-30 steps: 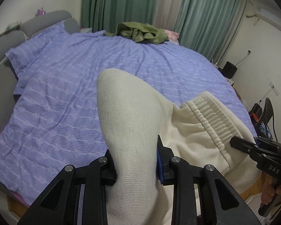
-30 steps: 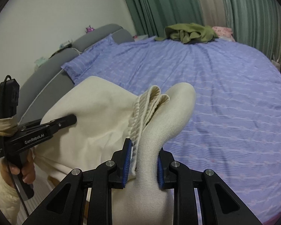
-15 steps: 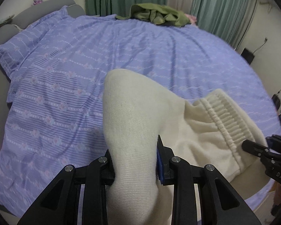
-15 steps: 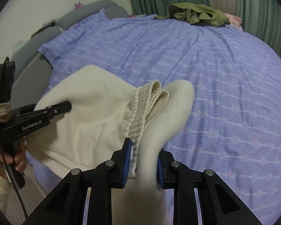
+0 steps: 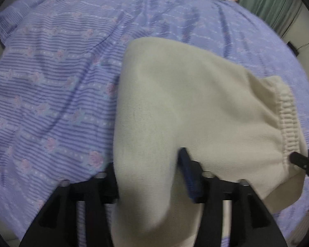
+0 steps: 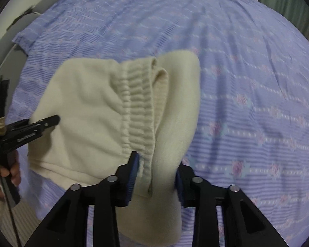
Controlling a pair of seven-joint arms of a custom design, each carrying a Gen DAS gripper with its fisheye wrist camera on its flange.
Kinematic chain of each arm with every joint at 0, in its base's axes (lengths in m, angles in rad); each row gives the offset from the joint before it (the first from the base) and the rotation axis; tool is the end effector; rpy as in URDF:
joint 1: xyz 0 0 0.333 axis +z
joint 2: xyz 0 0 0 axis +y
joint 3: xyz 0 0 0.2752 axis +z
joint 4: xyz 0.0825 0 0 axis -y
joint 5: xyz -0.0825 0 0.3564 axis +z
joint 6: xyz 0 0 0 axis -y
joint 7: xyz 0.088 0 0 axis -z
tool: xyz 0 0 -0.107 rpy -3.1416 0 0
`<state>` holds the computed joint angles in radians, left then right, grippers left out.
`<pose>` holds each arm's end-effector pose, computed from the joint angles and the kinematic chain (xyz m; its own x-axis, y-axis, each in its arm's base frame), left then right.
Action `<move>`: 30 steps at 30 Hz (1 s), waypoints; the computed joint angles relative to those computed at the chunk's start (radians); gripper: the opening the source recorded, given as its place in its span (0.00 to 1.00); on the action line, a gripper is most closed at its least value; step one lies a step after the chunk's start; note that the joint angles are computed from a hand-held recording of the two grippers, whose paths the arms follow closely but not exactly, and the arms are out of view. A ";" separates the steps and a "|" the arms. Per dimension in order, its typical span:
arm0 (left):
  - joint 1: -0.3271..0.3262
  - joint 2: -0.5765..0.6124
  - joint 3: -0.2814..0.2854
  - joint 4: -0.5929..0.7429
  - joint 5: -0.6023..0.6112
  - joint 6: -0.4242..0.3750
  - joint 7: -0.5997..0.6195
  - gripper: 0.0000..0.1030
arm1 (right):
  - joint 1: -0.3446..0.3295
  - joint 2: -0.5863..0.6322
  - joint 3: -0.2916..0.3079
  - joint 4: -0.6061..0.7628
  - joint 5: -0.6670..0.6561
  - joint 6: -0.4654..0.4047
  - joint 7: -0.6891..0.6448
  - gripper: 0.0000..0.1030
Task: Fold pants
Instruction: 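Lower the bundle onto the bed beside the pillow and open both grippers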
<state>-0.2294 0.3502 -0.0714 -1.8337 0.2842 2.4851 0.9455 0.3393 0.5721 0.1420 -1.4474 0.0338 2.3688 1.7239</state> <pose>0.5990 -0.1838 0.3499 0.1338 -0.9910 -0.0049 -0.9304 -0.1239 -0.3449 0.6237 0.3053 0.3721 0.2907 -0.9437 -0.1581 -0.9183 -0.2288 -0.3230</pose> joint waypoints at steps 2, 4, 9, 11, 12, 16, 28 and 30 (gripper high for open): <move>-0.039 0.001 0.026 0.017 0.087 -0.061 -0.056 0.78 | 0.007 0.003 -0.015 0.003 -0.014 -0.024 0.033 0.46; -0.040 -0.020 0.021 0.006 0.110 -0.092 -0.064 0.79 | 0.013 -0.010 -0.031 -0.009 -0.038 -0.035 0.063 0.58; -0.097 -0.112 0.001 -0.032 0.309 -0.234 -0.169 0.80 | 0.022 -0.128 -0.070 -0.133 -0.139 -0.031 0.133 0.60; -0.108 -0.133 -0.031 -0.020 0.356 -0.296 -0.175 0.82 | 0.004 -0.196 -0.063 -0.205 -0.145 -0.009 0.121 0.63; -0.122 -0.153 -0.052 -0.017 0.383 -0.326 -0.174 0.82 | -0.011 -0.253 -0.057 -0.263 -0.140 0.009 0.099 0.67; -0.158 -0.186 -0.114 0.045 0.418 -0.428 -0.181 0.86 | -0.057 -0.444 -0.047 -0.441 -0.081 0.059 -0.003 0.75; -0.430 -0.084 -0.226 0.517 0.477 -0.727 -0.393 1.00 | -0.107 -1.011 -0.211 -0.776 0.091 -0.014 -0.408 0.82; -0.507 -0.015 -0.220 0.655 0.491 -0.785 -0.429 1.00 | -0.124 -1.080 -0.249 -0.794 0.098 -0.029 -0.439 0.82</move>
<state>-0.7361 0.3353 -0.2914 -1.1785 0.7748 1.7003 0.5160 0.2155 -0.5082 -0.1071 -2.2416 0.1320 2.3401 1.2845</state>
